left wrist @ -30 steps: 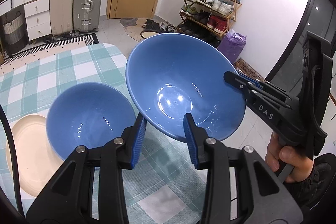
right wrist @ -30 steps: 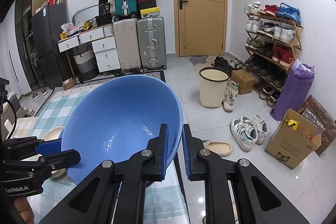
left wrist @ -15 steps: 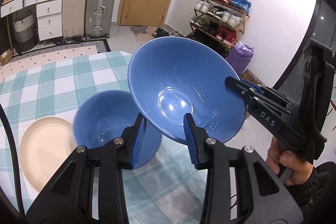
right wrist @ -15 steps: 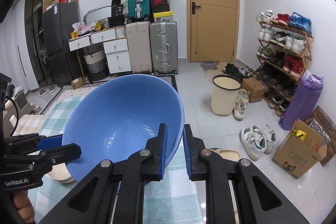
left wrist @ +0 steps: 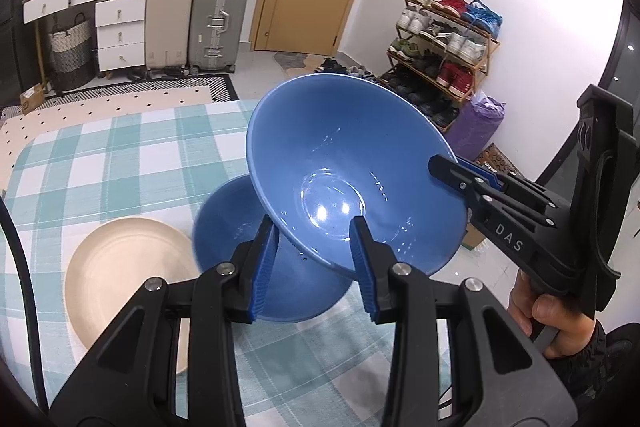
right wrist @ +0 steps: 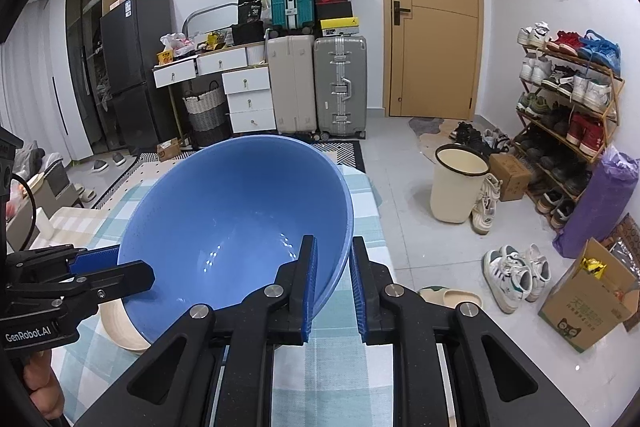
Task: Organize plates and bowls
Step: 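Lift the nested blue bowls with both tools over the third blue bowl, then lower the nested bowls into the third blue bowl with both tools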
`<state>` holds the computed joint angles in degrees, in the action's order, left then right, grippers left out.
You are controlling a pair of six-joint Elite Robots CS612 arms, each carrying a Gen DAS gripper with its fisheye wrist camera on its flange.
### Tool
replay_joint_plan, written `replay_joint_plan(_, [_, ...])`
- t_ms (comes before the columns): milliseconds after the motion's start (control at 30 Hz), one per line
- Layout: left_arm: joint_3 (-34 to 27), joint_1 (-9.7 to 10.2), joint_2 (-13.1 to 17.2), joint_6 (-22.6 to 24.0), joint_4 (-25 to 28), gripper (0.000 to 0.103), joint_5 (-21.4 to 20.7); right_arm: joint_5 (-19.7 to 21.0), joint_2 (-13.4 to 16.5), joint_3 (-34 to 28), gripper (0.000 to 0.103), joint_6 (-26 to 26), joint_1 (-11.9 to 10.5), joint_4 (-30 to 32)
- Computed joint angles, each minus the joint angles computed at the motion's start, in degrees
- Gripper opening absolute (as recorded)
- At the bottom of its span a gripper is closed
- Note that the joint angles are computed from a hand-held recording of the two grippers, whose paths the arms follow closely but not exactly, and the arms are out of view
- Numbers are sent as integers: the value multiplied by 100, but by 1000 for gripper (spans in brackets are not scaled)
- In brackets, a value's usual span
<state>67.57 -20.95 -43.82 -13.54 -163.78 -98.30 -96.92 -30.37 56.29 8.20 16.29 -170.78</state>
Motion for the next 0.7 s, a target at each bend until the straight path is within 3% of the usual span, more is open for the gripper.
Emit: replay_joint_plan(700, [-311,192,269,-161,415,34,176,310,547,-915,17,-70,124,716])
